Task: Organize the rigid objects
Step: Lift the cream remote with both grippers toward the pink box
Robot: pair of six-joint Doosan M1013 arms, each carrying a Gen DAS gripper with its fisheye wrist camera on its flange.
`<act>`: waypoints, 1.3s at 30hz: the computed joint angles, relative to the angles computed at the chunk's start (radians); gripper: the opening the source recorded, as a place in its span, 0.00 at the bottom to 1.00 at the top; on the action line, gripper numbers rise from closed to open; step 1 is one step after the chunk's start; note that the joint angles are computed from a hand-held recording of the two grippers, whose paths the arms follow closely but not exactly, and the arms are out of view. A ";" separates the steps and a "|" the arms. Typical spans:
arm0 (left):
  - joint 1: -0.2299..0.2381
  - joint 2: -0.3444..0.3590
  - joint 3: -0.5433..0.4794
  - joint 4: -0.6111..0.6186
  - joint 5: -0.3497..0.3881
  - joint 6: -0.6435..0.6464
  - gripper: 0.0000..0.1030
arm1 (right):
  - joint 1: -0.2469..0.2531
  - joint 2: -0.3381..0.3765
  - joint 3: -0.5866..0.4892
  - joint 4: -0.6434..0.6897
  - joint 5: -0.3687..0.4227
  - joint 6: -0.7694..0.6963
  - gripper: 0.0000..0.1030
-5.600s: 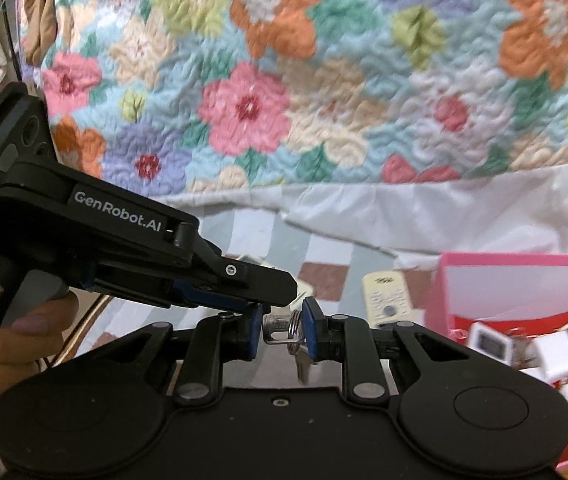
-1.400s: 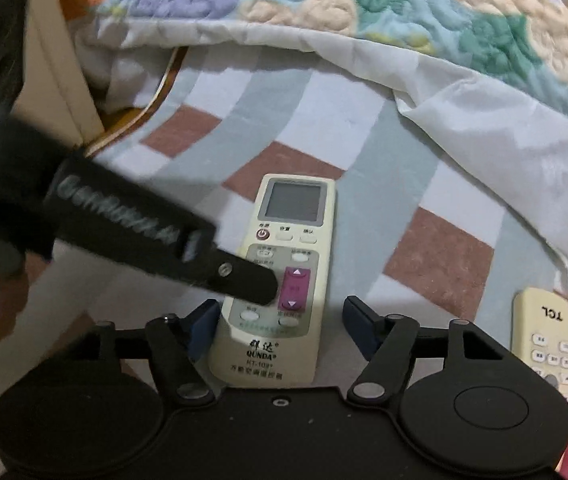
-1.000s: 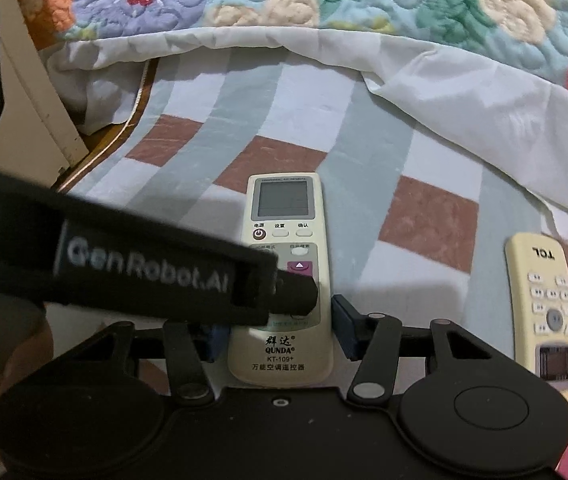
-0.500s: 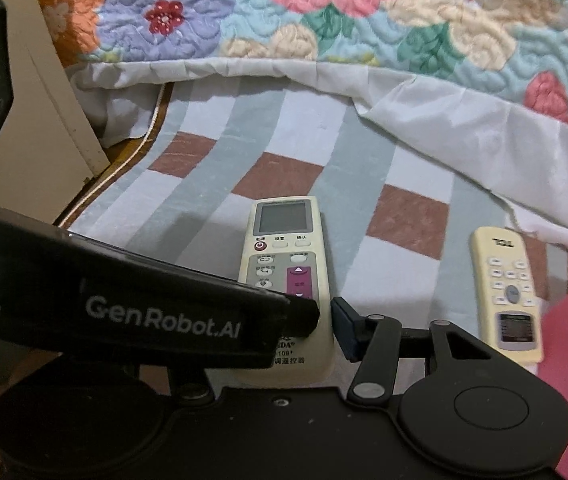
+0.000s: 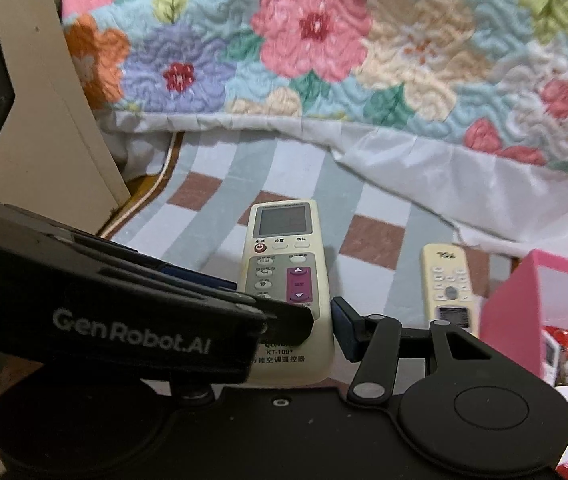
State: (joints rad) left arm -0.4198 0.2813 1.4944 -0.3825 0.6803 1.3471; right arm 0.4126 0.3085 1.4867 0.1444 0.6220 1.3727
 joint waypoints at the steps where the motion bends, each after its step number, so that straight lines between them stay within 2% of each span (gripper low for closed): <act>1: -0.005 -0.006 -0.001 0.000 -0.002 0.000 0.45 | -0.001 -0.011 0.009 -0.005 -0.011 0.007 0.56; 6: -0.026 -0.008 -0.061 -0.004 0.055 0.010 0.44 | -0.012 -0.079 0.077 -0.025 -0.113 0.024 0.57; 9: -0.038 0.006 -0.098 -0.035 0.068 0.054 0.44 | -0.022 -0.111 0.105 -0.092 -0.155 0.084 0.57; 16: -0.083 0.072 -0.219 -0.055 0.127 0.120 0.44 | -0.068 -0.155 0.129 -0.219 -0.159 0.234 0.57; 22: -0.106 0.167 -0.360 -0.113 0.238 0.186 0.44 | -0.119 -0.169 0.130 -0.287 -0.108 0.352 0.57; 28: -0.120 0.283 -0.516 -0.130 0.405 0.160 0.43 | -0.188 -0.151 0.115 -0.175 -0.030 0.303 0.57; 31: -0.130 0.323 -0.559 -0.108 0.460 0.127 0.43 | -0.209 -0.136 0.119 -0.119 -0.008 0.272 0.57; 36: -0.149 0.349 -0.578 -0.031 0.488 0.103 0.43 | -0.227 -0.113 0.131 -0.044 0.002 0.234 0.57; 39: -0.159 0.351 -0.580 0.023 0.488 0.094 0.44 | -0.241 -0.088 0.117 0.047 0.057 0.133 0.55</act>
